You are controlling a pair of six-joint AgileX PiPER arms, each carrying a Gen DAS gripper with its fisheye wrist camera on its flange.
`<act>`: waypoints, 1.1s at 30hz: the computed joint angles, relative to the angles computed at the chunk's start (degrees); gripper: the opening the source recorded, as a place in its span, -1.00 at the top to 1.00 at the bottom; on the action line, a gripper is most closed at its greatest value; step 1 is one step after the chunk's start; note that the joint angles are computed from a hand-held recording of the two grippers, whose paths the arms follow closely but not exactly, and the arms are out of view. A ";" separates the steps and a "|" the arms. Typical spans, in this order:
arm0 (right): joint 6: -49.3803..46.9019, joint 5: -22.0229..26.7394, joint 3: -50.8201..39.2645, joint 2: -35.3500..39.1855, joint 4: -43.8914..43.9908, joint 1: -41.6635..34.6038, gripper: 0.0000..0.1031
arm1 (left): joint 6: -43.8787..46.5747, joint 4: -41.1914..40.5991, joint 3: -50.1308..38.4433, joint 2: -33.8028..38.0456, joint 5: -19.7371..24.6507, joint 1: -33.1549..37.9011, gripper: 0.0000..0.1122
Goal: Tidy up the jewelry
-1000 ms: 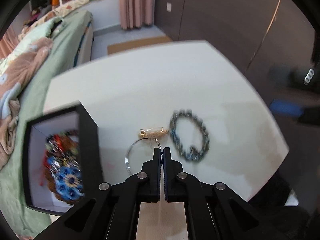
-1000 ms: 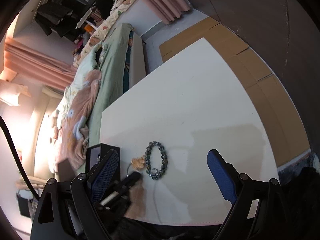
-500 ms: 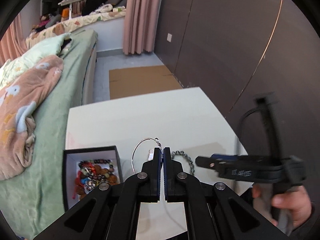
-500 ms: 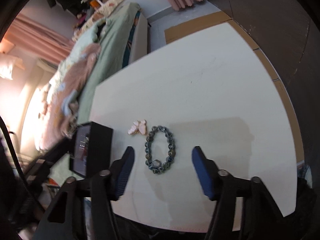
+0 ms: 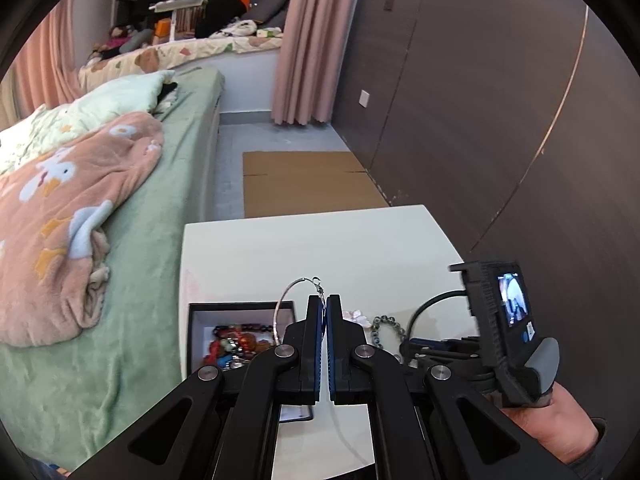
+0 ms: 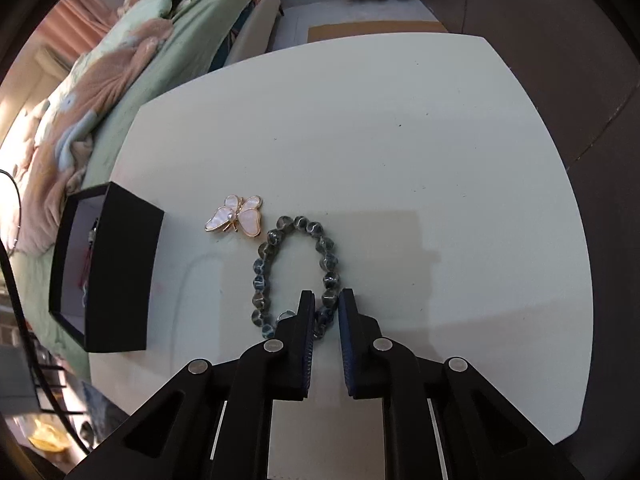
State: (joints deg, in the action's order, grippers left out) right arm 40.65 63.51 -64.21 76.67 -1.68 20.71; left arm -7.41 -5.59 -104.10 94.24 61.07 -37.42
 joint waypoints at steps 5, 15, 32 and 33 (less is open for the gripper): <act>-0.32 -3.67 1.51 -7.05 3.09 -2.66 0.79 | 1.63 -3.77 2.01 -1.13 -0.54 2.89 0.97; 3.37 -12.33 -1.80 -11.59 5.57 2.42 0.80 | 5.69 -14.65 5.50 -1.92 -0.17 10.19 0.80; 7.52 -23.97 -11.30 0.34 7.29 12.99 0.80 | 11.64 -18.54 11.30 -7.35 -1.37 21.74 -0.15; 4.34 -24.59 -11.82 1.57 11.51 12.46 0.80 | 11.98 -18.97 11.63 -7.77 -1.30 22.62 -0.15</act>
